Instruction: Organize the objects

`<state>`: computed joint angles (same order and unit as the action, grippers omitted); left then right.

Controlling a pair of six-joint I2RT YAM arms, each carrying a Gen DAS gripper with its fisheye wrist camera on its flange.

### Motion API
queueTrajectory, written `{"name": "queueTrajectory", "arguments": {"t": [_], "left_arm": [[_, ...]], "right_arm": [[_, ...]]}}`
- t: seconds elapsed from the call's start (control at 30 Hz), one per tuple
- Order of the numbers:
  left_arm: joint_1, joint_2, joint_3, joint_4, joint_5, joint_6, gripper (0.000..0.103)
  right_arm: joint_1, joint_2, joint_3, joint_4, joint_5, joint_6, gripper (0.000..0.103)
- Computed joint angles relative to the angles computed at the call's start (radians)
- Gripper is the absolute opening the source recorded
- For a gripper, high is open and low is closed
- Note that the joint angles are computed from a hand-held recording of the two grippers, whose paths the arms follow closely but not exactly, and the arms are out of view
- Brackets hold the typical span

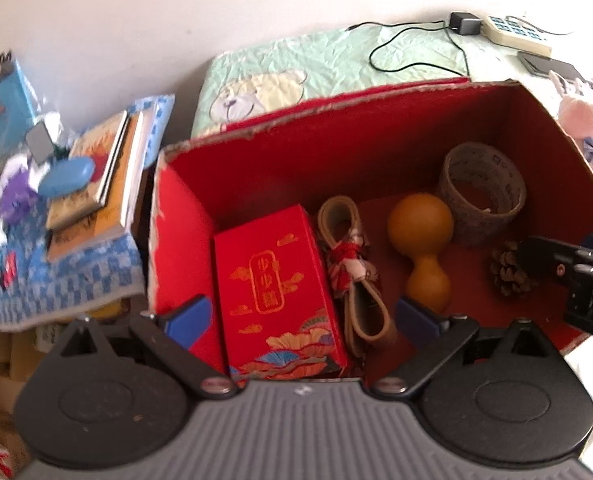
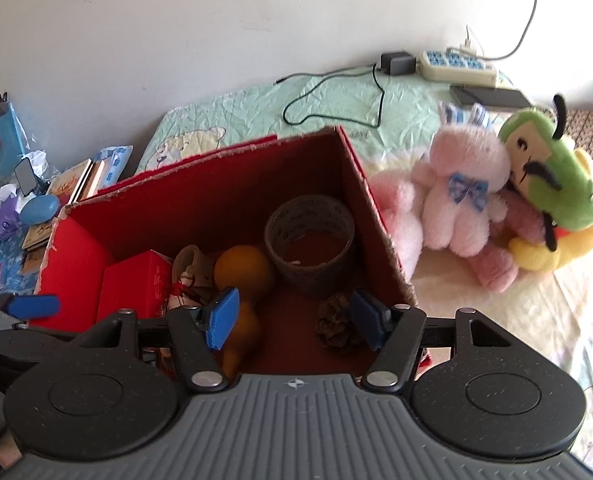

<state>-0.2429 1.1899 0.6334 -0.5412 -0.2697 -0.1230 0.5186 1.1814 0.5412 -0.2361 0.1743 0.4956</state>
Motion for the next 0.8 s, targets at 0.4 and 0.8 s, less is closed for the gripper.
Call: {"name": "queueTrajectory", "arguments": {"t": [0.4,0.8], "left_arm": [[-0.067,-0.071,0.018,-0.078,-0.001,0.0,0.099],[-0.064,-0.126,0.016,-0.115,0.0,-0.024,0.099]], "right_arm": [[0.018,-0.1,-0.011,-0.06,0.047,0.03,0.065],[0.061,-0.131,-0.017,-0.088,0.09,0.068,0.066]]}}
